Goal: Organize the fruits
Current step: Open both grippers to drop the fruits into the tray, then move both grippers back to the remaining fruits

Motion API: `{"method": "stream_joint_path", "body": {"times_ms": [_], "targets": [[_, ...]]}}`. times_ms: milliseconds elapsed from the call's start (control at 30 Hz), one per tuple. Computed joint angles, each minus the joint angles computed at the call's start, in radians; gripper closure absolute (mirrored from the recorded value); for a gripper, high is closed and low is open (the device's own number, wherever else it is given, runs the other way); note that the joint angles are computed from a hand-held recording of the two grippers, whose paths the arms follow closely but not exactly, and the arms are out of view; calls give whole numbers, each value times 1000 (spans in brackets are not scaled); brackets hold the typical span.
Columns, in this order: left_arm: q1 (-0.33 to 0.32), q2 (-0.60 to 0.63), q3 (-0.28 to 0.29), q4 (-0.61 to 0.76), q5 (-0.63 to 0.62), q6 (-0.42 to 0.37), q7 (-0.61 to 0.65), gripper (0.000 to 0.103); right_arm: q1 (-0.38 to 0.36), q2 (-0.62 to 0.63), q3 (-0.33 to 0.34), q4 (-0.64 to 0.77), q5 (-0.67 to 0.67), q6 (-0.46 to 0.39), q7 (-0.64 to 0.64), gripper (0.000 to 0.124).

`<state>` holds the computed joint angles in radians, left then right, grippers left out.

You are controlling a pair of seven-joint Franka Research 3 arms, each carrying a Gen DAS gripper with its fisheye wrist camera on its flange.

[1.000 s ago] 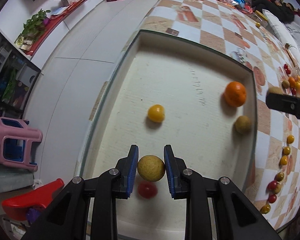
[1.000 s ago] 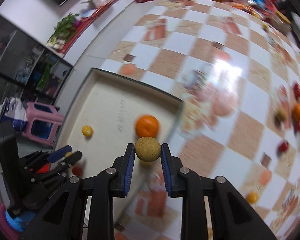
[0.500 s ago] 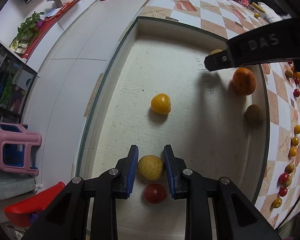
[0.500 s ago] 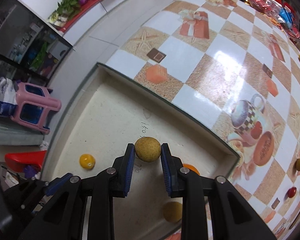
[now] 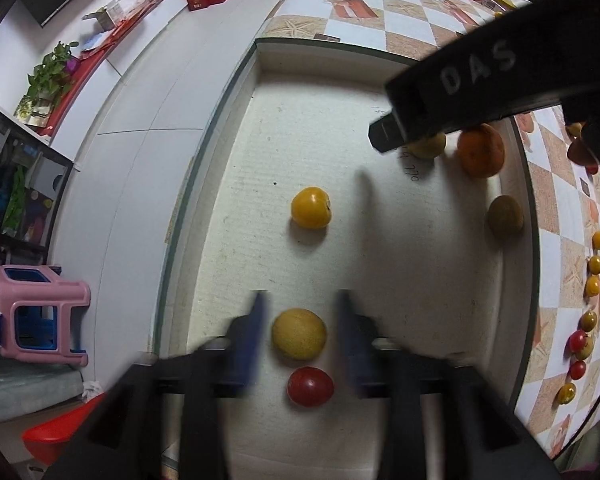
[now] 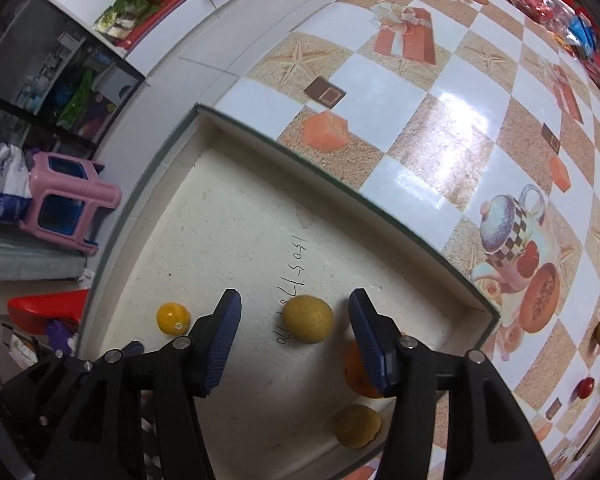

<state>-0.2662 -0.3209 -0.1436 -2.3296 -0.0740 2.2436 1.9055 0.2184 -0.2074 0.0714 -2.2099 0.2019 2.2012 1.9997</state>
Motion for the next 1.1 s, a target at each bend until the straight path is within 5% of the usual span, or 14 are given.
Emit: {"method": "stream_joint_path", "body": {"times_ms": [33,300,667,1100], "targets": [[1,-13,-2,-11,5,22,-5,28,-2,-11,-3,-8,3,6,0,55],[-26,-36,-15,3,15,-13,-5,28,-35,-146,-8,-90,29,57,39,35],[-99,-94,-18,6,-27,-43,70,28,-139,-490,6,-307,-30,9,198,35],[-211,-105,-57,30,-128,-114,150,28,-355,-964,-39,-565,-100,-371,292,35]]}}
